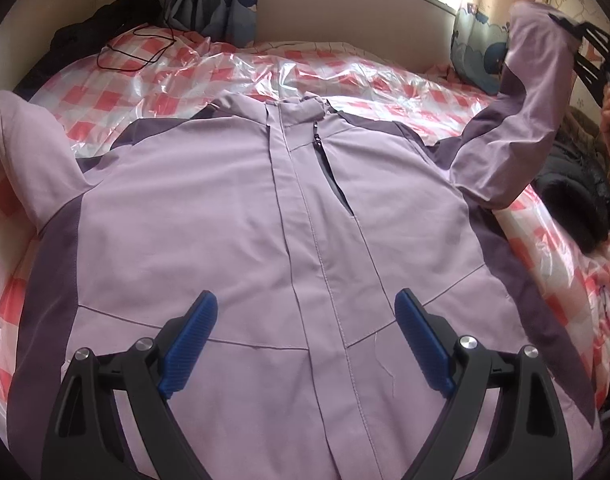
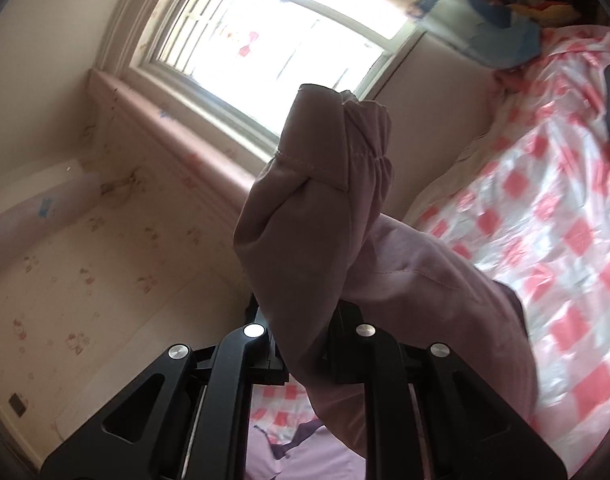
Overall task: Fold large clothes
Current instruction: 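Lift the held sleeve up off the bed with the right tool, then lay the held sleeve across the jacket body with the right tool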
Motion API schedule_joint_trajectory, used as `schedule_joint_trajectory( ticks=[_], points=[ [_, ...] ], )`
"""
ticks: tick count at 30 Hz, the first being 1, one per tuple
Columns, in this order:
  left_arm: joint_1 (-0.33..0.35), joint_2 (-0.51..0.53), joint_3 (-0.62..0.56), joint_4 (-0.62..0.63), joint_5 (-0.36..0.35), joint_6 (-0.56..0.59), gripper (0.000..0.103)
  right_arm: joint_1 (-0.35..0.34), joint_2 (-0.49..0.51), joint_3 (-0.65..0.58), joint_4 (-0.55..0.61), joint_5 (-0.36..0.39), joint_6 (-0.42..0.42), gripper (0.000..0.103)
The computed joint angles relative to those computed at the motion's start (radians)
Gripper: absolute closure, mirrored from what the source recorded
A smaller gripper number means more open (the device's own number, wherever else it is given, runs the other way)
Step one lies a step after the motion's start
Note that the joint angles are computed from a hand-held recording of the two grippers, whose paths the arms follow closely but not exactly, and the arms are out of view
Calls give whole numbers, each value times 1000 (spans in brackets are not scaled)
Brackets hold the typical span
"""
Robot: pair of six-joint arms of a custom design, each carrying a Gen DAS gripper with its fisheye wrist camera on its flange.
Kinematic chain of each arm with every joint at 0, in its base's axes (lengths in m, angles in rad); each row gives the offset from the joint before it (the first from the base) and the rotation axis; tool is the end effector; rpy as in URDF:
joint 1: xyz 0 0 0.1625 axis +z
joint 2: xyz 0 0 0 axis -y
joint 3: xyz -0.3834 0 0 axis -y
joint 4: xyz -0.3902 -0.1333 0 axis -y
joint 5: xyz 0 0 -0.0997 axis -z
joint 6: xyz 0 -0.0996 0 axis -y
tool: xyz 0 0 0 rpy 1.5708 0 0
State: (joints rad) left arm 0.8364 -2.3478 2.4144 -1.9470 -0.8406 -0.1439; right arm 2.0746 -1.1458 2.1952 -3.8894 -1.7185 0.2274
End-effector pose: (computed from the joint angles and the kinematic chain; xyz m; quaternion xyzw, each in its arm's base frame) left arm -0.0113 -0.3106 0.3696 0.2159 0.8990 -0.2803 0.2581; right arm 0.3338 -0.3597 0.2394 -0.0673 0.8015 -0.5734 0.1559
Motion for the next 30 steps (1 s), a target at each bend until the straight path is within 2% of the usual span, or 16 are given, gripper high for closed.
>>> schedule_joint_trajectory(
  ticks=[6,10,19,27,30],
  points=[
    [12,-16,-16,20,-9,-6,17,68,209,-184,61,39,16,90],
    [-1,-56,-20,61,23,2,17,100,365,-323,110,76,33,90],
    [20,-126,-65,112,59,37,17,135,662,-578,196,122,95,90],
    [58,-145,-105,128,63,72,16,127,842,-694,236,102,95,90],
    [118,-108,-147,83,22,135,16,123,893,-718,259,82,79,90]
  ],
)
